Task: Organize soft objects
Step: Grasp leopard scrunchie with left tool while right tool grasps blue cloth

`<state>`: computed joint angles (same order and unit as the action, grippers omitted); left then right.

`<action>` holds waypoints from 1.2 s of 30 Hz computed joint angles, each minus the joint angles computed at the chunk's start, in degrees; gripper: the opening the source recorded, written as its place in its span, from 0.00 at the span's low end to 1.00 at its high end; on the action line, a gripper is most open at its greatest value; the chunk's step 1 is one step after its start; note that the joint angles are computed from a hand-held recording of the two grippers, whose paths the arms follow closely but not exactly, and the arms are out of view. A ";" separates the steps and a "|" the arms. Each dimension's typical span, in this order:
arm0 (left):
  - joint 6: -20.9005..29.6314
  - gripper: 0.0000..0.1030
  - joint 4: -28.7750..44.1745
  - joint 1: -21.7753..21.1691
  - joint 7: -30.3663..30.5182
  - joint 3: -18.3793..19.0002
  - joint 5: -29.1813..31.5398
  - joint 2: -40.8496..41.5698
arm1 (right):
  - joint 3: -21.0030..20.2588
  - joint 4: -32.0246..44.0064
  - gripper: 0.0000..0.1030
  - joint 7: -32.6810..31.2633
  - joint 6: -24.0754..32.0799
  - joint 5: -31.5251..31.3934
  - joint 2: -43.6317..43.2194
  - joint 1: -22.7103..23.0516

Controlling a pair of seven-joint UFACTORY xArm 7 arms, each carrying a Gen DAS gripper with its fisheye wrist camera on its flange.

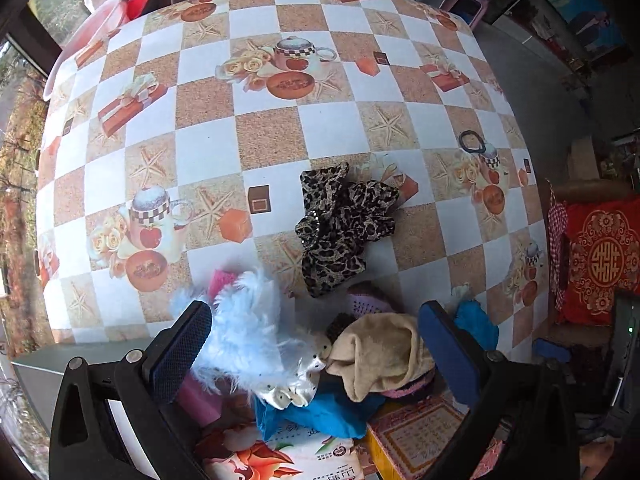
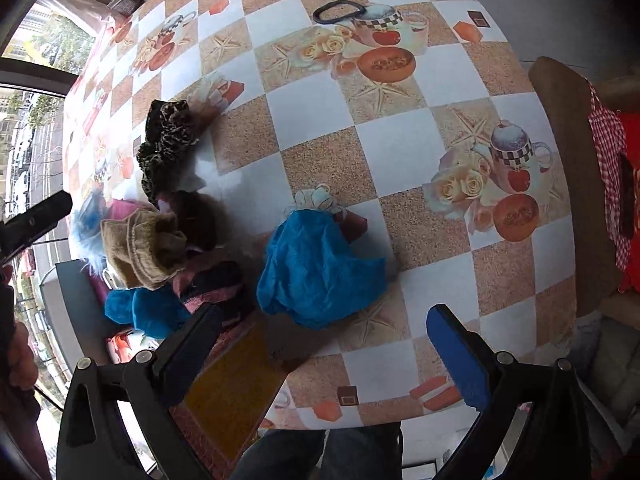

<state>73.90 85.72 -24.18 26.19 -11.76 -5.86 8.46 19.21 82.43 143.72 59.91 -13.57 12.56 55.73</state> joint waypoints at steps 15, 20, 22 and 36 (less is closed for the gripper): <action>-3.00 0.97 3.45 -10.66 -13.88 -0.33 15.85 13.02 | -0.79 -9.89 1.00 -6.83 -16.19 3.55 2.44 -2.82; -0.90 0.88 8.70 -13.29 -16.84 0.46 18.57 18.65 | -1.28 -6.55 1.00 -13.15 -13.21 5.54 5.31 -3.14; -0.51 0.85 10.57 -13.06 -16.90 0.40 16.97 20.17 | -1.71 -5.77 0.90 -14.38 -12.00 5.18 5.58 -2.70; -4.82 0.38 8.95 -10.25 -8.46 -2.18 6.83 15.19 | -0.71 -9.73 0.38 -3.97 -4.12 -3.39 -2.86 0.09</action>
